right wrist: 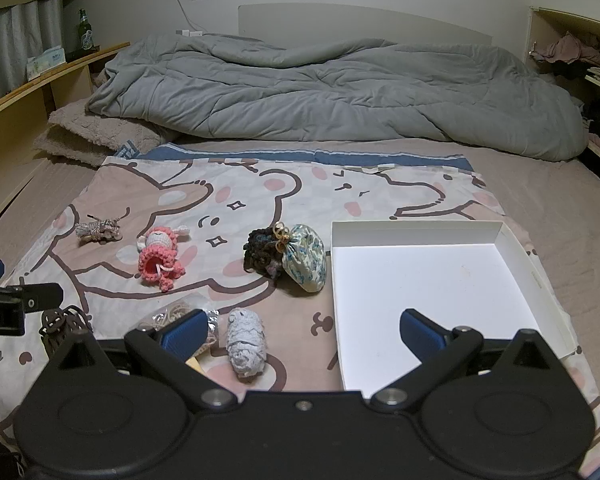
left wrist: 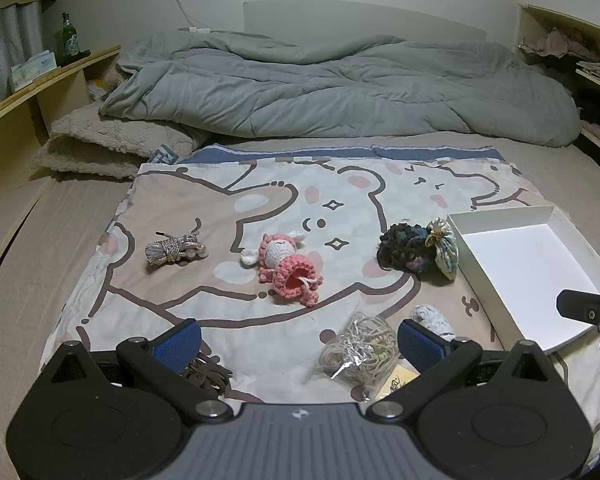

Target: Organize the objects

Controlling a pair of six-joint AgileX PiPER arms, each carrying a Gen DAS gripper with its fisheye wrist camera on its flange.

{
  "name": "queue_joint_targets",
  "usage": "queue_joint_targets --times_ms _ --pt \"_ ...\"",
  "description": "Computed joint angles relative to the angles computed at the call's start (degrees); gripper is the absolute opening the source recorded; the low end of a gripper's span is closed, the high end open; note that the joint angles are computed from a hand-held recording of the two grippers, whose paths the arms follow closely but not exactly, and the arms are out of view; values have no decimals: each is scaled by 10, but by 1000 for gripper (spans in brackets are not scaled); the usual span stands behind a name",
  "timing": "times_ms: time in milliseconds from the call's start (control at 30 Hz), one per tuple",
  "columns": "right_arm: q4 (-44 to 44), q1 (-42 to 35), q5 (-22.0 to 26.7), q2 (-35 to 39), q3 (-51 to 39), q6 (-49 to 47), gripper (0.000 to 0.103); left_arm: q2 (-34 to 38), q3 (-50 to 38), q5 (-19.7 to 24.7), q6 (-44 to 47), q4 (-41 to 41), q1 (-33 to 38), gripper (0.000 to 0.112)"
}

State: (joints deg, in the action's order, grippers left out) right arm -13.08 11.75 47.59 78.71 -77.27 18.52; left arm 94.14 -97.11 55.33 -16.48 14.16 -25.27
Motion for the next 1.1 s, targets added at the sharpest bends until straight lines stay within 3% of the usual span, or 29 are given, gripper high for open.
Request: queue_joint_targets --times_ms 1100 --pt "-1 2 -7 -1 12 3 103 3 -2 4 -2 1 -5 103"
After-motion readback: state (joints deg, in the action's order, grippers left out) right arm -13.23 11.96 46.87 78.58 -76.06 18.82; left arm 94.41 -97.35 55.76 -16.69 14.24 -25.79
